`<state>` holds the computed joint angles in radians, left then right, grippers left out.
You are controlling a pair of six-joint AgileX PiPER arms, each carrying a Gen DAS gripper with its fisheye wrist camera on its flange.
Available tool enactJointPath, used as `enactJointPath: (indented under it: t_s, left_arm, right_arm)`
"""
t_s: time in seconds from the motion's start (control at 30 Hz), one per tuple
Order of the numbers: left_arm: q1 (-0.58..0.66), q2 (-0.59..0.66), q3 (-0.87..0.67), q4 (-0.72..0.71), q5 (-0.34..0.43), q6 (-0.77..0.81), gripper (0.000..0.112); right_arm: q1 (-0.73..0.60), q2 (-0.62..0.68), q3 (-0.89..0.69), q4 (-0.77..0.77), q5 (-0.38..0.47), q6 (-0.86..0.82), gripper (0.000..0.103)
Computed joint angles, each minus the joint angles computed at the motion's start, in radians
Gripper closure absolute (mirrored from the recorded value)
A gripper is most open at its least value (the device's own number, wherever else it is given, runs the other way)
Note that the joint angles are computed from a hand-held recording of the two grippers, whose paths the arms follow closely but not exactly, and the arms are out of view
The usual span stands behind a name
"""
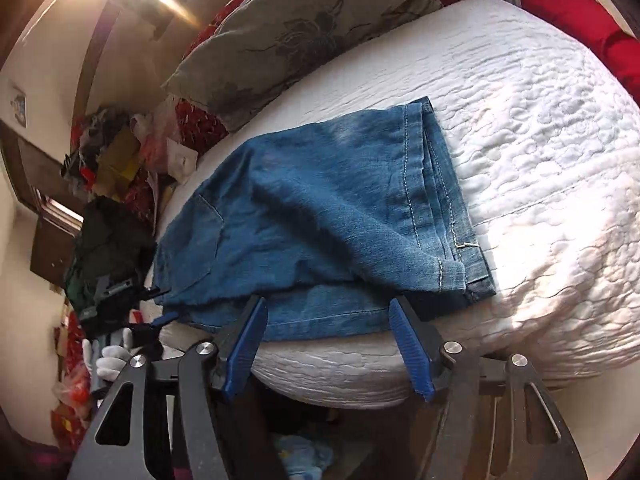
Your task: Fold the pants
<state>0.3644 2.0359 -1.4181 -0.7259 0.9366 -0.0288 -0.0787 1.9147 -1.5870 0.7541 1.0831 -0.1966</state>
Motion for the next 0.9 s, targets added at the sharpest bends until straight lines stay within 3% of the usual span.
enactJointPath:
  t_s: [0.27, 0.33, 0.37, 0.4, 0.43, 0.5, 0.57, 0.9]
  left_arm:
    - [-0.067, 0.08, -0.154, 0.163, 0.015, -0.128, 0.056]
    - [-0.085, 0.117, -0.226, 0.231, 0.041, -0.189, 0.063]
    - [-0.097, 0.137, -0.269, 0.281, 0.063, -0.227, 0.077]
    - [-0.106, 0.152, -0.308, 0.322, 0.085, -0.25, 0.09]
    - [-0.109, 0.161, -0.335, 0.34, 0.105, -0.258, 0.094]
    - [-0.092, 0.151, -0.339, 0.319, 0.121, -0.243, 0.104]
    - [-0.063, 0.114, -0.299, 0.266, 0.111, -0.194, 0.106]
    - [-0.008, -0.058, -0.15, 0.202, 0.088, -0.082, 0.106]
  right_arm:
    - [-0.045, 0.088, 0.112, 0.276, -0.153, 0.132, 0.035]
    - [-0.048, 0.116, 0.128, 0.354, -0.192, 0.134, 0.041]
    - [-0.046, 0.131, 0.13, 0.389, -0.21, 0.122, 0.058]
    - [-0.045, 0.142, 0.132, 0.426, -0.22, 0.1, 0.087]
    - [-0.041, 0.154, 0.129, 0.455, -0.227, 0.082, 0.095]
    - [-0.046, 0.153, 0.155, 0.559, -0.232, 0.013, 0.096]
    - [-0.058, 0.138, 0.17, 0.641, -0.207, -0.07, 0.096]
    - [-0.12, 0.052, 0.221, 0.794, -0.095, -0.183, 0.096]
